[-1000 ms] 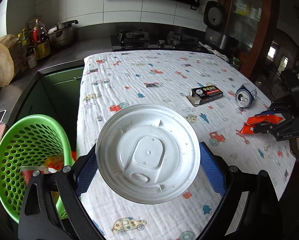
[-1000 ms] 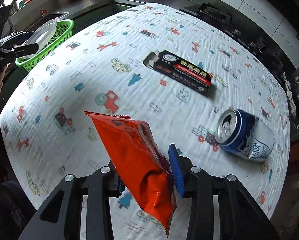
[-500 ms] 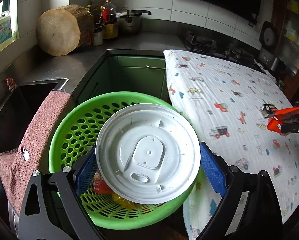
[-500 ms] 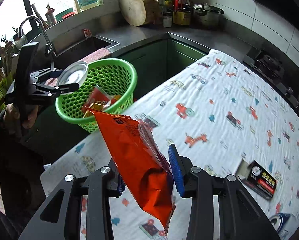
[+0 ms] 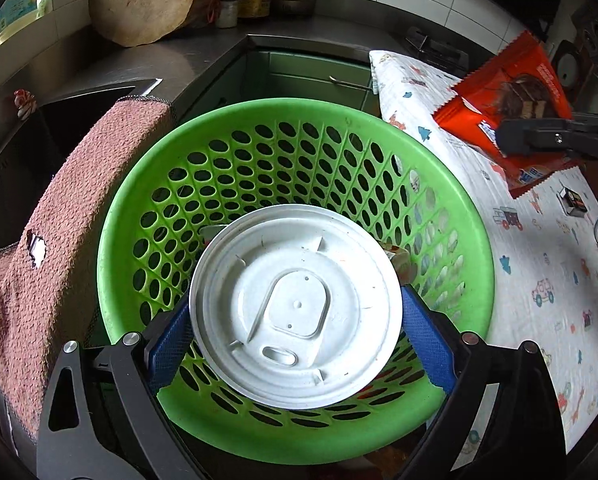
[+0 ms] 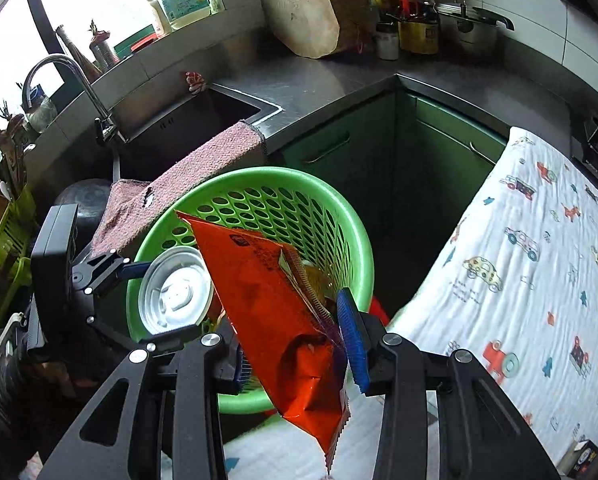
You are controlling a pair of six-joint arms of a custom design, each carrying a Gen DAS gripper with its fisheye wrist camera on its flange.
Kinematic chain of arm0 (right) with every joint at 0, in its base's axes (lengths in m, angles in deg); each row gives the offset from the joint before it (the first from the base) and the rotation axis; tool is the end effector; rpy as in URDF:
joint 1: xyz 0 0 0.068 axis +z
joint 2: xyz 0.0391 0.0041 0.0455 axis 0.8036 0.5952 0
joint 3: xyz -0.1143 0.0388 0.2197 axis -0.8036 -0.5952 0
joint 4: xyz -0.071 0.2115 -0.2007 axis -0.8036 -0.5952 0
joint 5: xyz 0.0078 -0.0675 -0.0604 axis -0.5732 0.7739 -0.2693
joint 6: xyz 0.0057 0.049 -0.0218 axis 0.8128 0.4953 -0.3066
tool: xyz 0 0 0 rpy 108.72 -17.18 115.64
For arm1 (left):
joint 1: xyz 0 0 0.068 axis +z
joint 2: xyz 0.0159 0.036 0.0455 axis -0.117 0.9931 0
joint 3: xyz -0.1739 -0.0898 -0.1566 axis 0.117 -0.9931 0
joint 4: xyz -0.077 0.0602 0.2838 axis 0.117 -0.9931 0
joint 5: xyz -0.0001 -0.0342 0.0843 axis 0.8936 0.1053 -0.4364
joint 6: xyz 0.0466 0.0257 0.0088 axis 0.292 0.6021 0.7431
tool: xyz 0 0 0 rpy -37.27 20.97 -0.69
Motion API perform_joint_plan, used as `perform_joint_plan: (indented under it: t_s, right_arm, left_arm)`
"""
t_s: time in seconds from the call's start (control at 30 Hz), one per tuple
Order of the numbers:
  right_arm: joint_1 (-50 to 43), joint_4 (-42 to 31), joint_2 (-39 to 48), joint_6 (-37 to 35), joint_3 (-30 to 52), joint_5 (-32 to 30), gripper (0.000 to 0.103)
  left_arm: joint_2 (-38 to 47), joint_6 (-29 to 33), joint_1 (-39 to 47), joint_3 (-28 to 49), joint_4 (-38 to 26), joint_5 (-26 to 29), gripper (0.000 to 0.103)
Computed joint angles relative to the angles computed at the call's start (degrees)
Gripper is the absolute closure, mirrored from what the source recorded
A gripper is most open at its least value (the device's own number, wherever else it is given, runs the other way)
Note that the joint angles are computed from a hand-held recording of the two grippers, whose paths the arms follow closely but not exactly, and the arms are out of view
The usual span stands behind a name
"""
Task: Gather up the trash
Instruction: 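Drop the cup lid into the green basket with the left tool while the right tool drops the packet in, then move both open tools from the basket back over the table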
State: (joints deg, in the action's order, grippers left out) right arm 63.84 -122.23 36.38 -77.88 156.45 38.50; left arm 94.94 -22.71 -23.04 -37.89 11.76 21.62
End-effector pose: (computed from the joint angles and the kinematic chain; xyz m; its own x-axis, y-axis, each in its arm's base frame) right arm 0.3649 0.0865 0.1651 -0.5063 -0.6784 -0.5324 -0.8572 0.4635 0.2245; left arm 0.1888 -0.0472 0.0763 -0.7710 -0.2991 -0.5622 -0.2791 0.9522 -0.1239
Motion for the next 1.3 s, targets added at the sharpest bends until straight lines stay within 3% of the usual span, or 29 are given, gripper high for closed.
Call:
perform_joint_plan:
  t_s: [0.33, 0.4, 0.47, 0.73, 1.0, 1.3]
  right_arm:
    - [7.4, 5.5, 6.2, 10.5, 2.4, 1.1, 0.061]
    - [7.3, 5.8, 5.8, 10.6, 1.9, 0.7, 0.044]
    - [6.6, 7.2, 4.1, 10.6, 0.1, 0.4, 0.035]
    - [0.2, 3.8, -1.8, 4.1, -3.8, -2.2, 0.024]
    - [-13.0, -1.7, -4.2, -5.7, -4.9, -4.0, 0.013]
    - [-32.8, -8.5, 4.3, -16.8, 6.0, -2.4, 0.011]
  left_arm:
    - [-9.7, 0.2, 0.7, -4.1, -4.6, 0.6, 0.007]
    - [-10.6, 0.5, 1.0, -4.5, -4.9, 0.9, 0.007]
    - [-10.9, 0.2, 0.9, -4.5, -5.3, 0.7, 0.007]
    - [-10.1, -2.0, -2.5, -2.5, -6.6, -1.2, 0.006]
    - [-4.9, -5.7, -10.1, 2.6, -7.1, -5.5, 0.006]
    - [12.1, -7.7, -19.6, 14.6, -2.7, -8.9, 0.005]
